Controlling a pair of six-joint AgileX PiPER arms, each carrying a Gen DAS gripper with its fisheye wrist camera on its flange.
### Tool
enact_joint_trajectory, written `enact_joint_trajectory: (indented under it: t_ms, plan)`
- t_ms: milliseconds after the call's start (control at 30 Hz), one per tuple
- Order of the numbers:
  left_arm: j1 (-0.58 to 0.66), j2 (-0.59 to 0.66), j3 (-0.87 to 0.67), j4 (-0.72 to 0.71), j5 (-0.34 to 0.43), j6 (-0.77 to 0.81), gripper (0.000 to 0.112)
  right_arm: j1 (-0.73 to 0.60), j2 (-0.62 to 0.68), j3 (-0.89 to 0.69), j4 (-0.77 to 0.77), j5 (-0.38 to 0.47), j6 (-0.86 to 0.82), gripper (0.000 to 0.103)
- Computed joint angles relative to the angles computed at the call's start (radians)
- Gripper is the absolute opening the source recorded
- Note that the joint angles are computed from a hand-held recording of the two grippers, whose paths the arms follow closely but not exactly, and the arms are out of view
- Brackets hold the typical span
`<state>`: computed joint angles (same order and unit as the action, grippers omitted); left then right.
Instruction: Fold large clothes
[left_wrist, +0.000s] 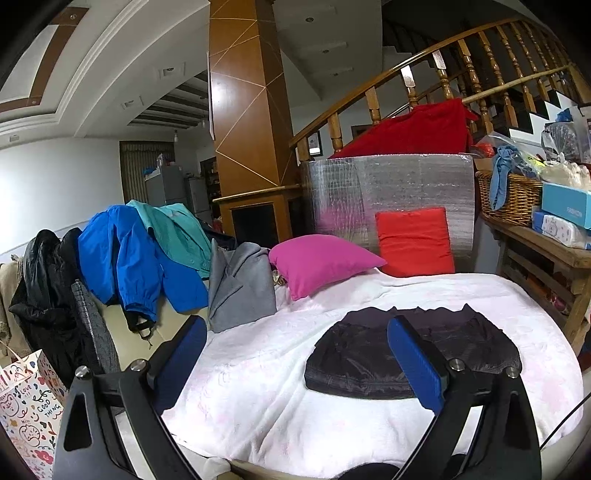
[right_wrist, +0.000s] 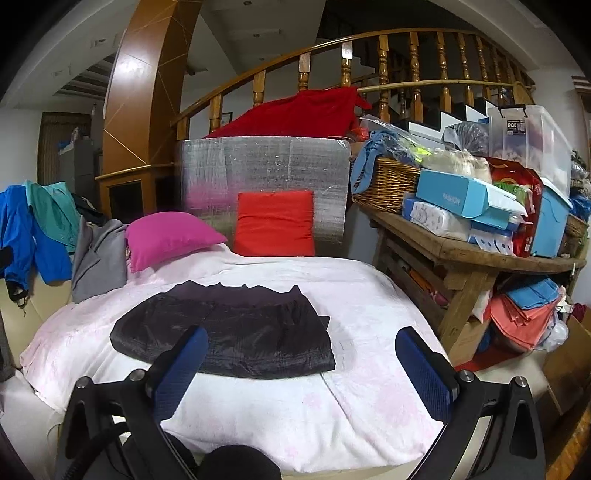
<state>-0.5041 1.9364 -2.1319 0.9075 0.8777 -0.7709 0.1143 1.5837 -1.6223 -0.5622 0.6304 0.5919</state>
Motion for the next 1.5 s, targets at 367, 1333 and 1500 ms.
enact_joint_trajectory:
  t_ms: [367, 1333, 1500]
  plan:
    - [0.005, -0.014, 0.034, -0.002, -0.004, -0.009, 0.099, 0.019, 0.022, -0.016, 0.007, 0.030, -0.005, 0.103]
    - [0.012, -0.048, 0.094, 0.015, -0.017, -0.034, 0.099, 0.049, 0.023, -0.020, -0.003, 0.047, 0.002, 0.103]
    - [0.014, -0.056, 0.109, 0.018, -0.023, -0.043, 0.099, 0.055, 0.023, -0.019, -0.019, 0.046, 0.013, 0.103]
